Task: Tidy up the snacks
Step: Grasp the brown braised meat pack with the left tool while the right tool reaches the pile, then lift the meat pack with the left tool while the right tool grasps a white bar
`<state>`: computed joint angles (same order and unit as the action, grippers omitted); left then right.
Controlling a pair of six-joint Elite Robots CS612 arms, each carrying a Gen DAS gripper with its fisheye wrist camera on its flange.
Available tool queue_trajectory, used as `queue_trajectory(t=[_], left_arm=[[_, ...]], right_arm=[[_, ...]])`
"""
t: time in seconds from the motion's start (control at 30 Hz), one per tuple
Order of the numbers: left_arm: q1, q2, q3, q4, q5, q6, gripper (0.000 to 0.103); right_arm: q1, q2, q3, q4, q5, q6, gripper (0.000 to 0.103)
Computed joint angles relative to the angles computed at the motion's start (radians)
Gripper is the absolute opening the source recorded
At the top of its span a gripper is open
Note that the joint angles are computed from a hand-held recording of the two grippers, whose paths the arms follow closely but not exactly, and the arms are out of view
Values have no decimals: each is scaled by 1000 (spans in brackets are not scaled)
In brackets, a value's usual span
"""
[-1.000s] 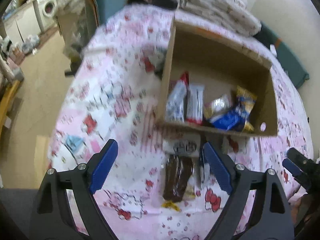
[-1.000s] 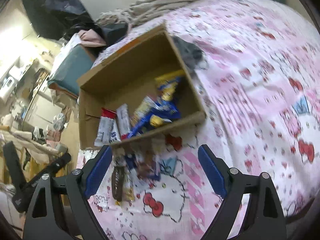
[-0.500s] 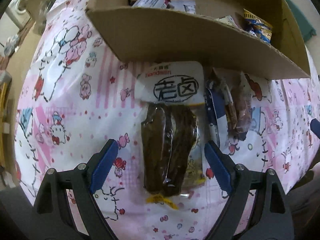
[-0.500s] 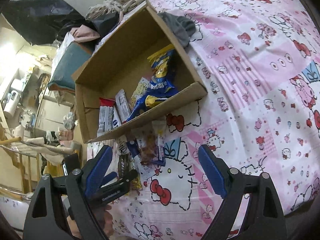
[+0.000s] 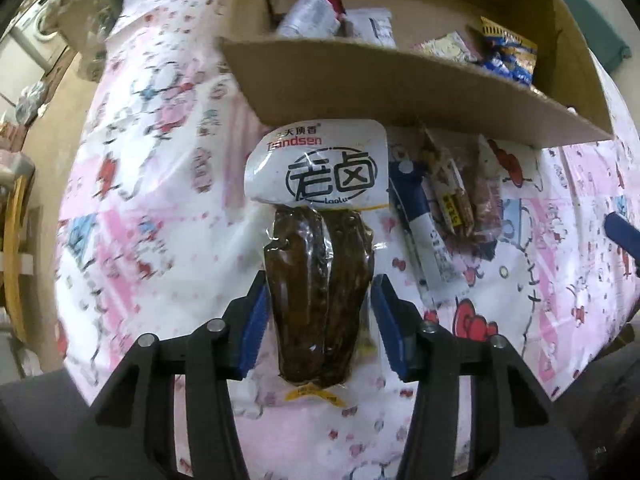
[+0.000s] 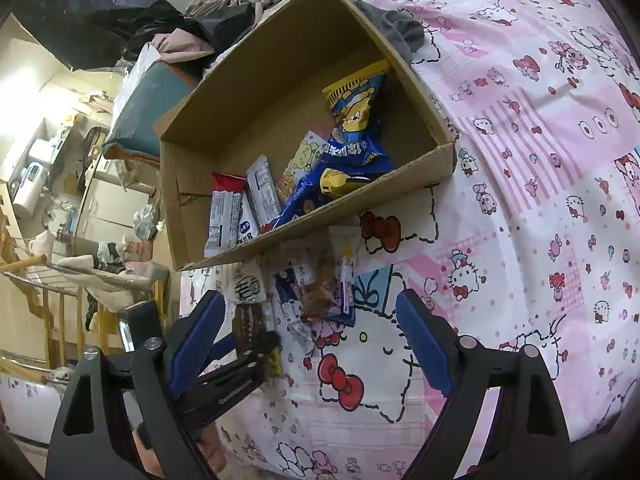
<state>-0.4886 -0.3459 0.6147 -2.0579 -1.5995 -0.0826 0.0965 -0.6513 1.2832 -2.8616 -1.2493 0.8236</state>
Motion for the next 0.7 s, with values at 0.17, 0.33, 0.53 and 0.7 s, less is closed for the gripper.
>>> queue_trajectory(t=[0.17,0.33,0.53,0.7], left_arm=[[12,-75,102,-70,-31,-43,46],[20,-115,165,-102,-32,-87,46],[30,-108,166,-118,6,-91,46],[34,-98,150,-111,-5,-100,46]], right_arm=[[-1,12,-19,58,3,7,89],[1,49,-93,201,-17,-35,54],[10,105,-205,343,-61,-95,34],[23,145,-283,419,-102,-138,32]])
